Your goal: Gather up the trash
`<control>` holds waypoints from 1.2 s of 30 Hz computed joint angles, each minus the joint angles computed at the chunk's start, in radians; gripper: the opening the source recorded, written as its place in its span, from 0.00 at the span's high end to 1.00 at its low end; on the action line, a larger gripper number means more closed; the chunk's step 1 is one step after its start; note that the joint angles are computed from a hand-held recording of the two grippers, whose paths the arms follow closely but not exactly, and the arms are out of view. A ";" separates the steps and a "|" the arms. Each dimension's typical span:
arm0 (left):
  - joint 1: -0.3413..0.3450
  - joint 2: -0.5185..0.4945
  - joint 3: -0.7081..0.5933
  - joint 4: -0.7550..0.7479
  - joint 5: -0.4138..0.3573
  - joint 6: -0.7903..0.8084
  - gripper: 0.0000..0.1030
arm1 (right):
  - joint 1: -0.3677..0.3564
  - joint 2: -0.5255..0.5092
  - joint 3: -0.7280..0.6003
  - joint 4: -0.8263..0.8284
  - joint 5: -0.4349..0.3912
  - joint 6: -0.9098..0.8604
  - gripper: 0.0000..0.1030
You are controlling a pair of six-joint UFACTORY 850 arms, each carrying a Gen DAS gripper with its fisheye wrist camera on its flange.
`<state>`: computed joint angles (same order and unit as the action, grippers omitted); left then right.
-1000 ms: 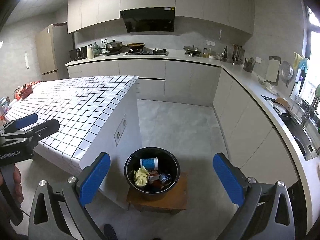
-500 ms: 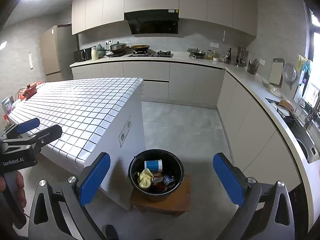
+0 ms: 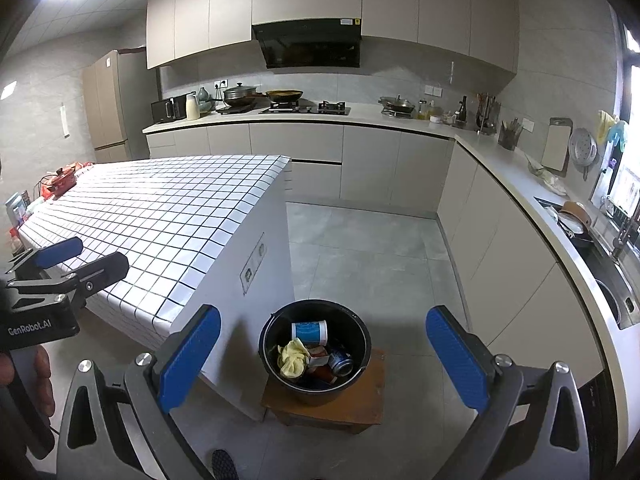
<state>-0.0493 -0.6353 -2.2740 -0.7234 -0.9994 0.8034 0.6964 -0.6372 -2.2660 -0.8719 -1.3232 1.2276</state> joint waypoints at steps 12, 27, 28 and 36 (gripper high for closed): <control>-0.008 -0.018 -0.028 0.013 -0.008 -0.019 0.00 | -0.008 -0.005 -0.005 0.004 0.010 -0.011 0.00; -0.015 -0.036 -0.058 0.019 -0.013 -0.026 0.00 | -0.020 -0.007 -0.006 0.004 0.023 -0.022 0.00; -0.015 -0.037 -0.059 0.019 -0.012 -0.025 0.00 | -0.021 -0.003 0.001 0.003 0.027 -0.020 0.00; -0.015 -0.032 -0.049 0.011 -0.006 -0.016 0.00 | -0.028 0.007 0.017 0.009 0.044 -0.028 0.00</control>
<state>-0.0643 -0.6673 -2.3227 -0.7126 -1.0058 0.7878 0.6683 -0.6306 -2.2488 -0.8629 -1.2793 1.2000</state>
